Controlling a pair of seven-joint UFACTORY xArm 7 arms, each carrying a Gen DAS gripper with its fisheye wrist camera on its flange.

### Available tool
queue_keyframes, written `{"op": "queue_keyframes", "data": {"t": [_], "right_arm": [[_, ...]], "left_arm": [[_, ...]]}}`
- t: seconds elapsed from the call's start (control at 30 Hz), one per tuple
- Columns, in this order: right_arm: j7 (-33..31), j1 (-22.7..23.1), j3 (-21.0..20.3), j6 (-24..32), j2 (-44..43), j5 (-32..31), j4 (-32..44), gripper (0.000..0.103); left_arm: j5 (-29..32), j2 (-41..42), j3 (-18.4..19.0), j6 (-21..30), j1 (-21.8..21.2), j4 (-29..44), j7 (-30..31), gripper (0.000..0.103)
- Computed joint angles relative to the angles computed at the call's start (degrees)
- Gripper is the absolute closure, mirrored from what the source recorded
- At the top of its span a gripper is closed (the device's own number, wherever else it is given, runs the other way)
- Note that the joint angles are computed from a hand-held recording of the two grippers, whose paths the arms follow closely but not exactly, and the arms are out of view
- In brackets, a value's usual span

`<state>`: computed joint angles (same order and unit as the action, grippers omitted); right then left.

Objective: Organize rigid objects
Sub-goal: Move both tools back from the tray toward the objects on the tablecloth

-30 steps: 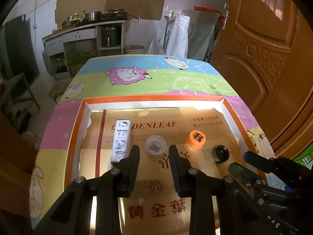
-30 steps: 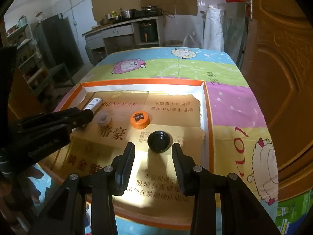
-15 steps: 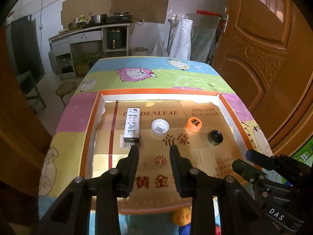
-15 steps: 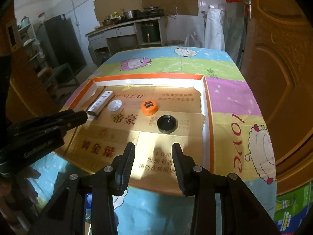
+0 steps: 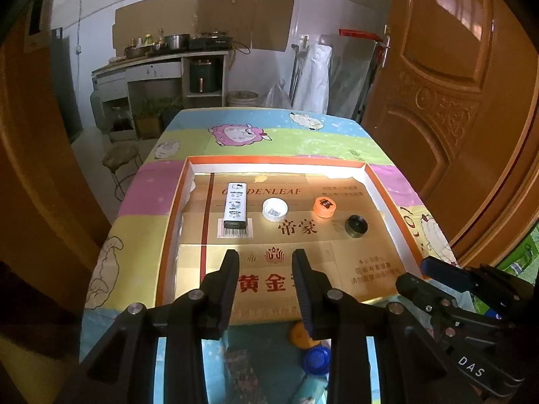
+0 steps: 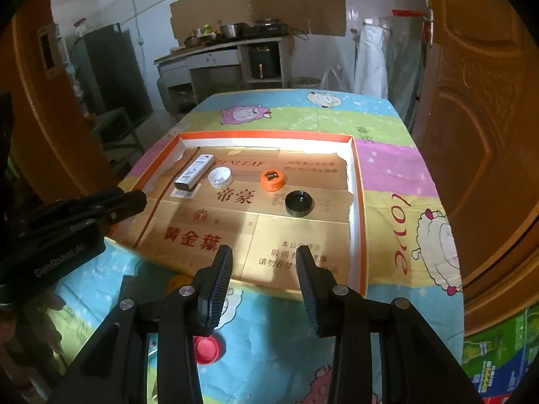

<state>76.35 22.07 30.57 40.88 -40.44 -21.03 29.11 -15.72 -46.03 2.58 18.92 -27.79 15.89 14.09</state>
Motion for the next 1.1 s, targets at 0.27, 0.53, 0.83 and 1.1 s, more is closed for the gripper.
{"op": "queue_keyframes", "data": {"t": [0.27,0.53,0.83,1.1], "right_arm": [[1.0,1.8,2.0,3.6,0.0,0.5,2.1,0.063],[2.8,3.7,4.1,7.7,0.6,0.5,4.5,0.063],[7.0,6.5,6.3,8.9,2.9,0.9,5.4,0.063],[13.8,8.1,8.8,4.3,11.2,-1.3,6.9,0.063]], "left_arm": [[0.5,-7.3,0.9,4.0,1.8,-2.6,0.5,0.071],[0.7,-15.3,2.3,8.6,4.7,-5.8,1.6,0.07],[0.9,-24.0,4.4,13.6,8.7,-10.0,4.2,0.07],[0.7,-31.3,6.7,19.6,13.7,-13.8,7.3,0.071]]}}
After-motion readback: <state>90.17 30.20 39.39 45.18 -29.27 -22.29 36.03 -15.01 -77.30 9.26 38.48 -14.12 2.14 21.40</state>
